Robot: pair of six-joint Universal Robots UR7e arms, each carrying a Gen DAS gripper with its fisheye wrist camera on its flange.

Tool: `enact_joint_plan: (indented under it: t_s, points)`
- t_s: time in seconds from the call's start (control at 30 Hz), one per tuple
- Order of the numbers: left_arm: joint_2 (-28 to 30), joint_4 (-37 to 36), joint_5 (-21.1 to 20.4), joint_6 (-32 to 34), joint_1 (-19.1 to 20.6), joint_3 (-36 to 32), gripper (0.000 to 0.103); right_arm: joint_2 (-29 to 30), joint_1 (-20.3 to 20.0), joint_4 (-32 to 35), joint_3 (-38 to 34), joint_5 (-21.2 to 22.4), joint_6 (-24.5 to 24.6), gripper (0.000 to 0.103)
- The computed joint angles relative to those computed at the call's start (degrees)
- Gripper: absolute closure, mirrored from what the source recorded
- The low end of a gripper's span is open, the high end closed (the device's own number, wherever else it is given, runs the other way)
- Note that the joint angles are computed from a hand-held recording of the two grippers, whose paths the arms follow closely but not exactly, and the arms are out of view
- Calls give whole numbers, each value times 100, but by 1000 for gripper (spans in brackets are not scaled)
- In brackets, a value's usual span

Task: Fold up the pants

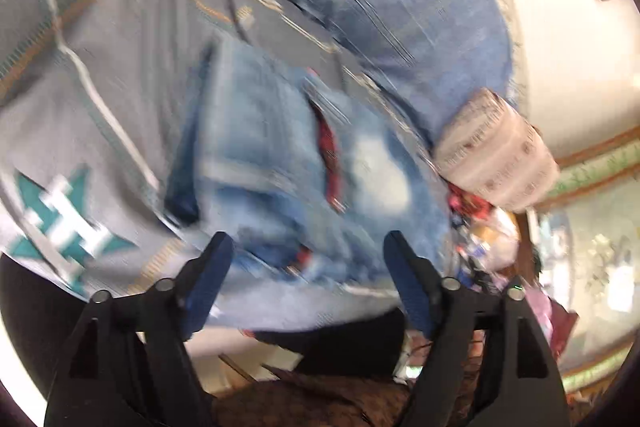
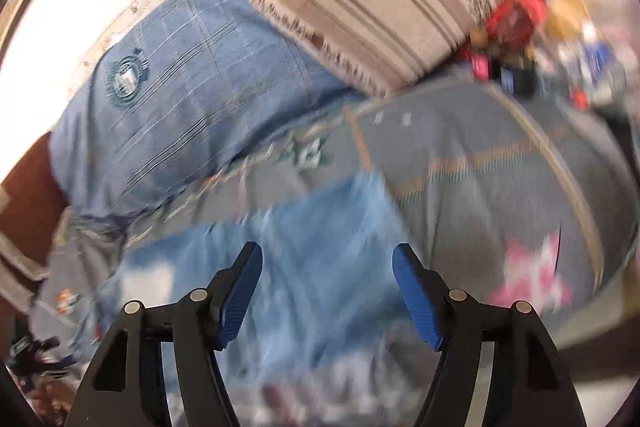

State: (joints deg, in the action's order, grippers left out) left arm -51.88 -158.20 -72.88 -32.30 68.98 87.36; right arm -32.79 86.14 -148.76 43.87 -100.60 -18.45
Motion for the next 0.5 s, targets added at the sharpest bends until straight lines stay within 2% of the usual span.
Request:
enact_joint_plan:
  t_s: [0.07,0.13,0.23,0.3,0.33,0.37,0.4,0.47,0.5]
  points:
    - [160,218,-208,77,31,-190,24,-251,-114,57,486,224,502,33]
    - [374,518,-138,71,60,-499,24,-277,-251,314,580,591,983,33]
    - [661,832,-129,-251,198,-889,24,-19,-328,554,230,645,1408,33]
    - [704,844,-69,-410,237,-911,25,177,-400,720,-62,892,1648,35]
    - [748,890,18,-433,236,-985,35,325,-400,798,-304,841,1663,38]
    - [786,980,167,-398,206,-1074,47,505,-397,952,-625,803,1640,65]
    - [798,1084,301,-370,163,-1154,69,749,-405,1304,-1137,907,1519,99]
    - [734,936,207,-265,111,-1117,75,929,-332,1442,-1616,823,1252,100]
    - [675,925,422,-168,32,-1041,75,841,-288,1153,-1514,1023,1010,100]
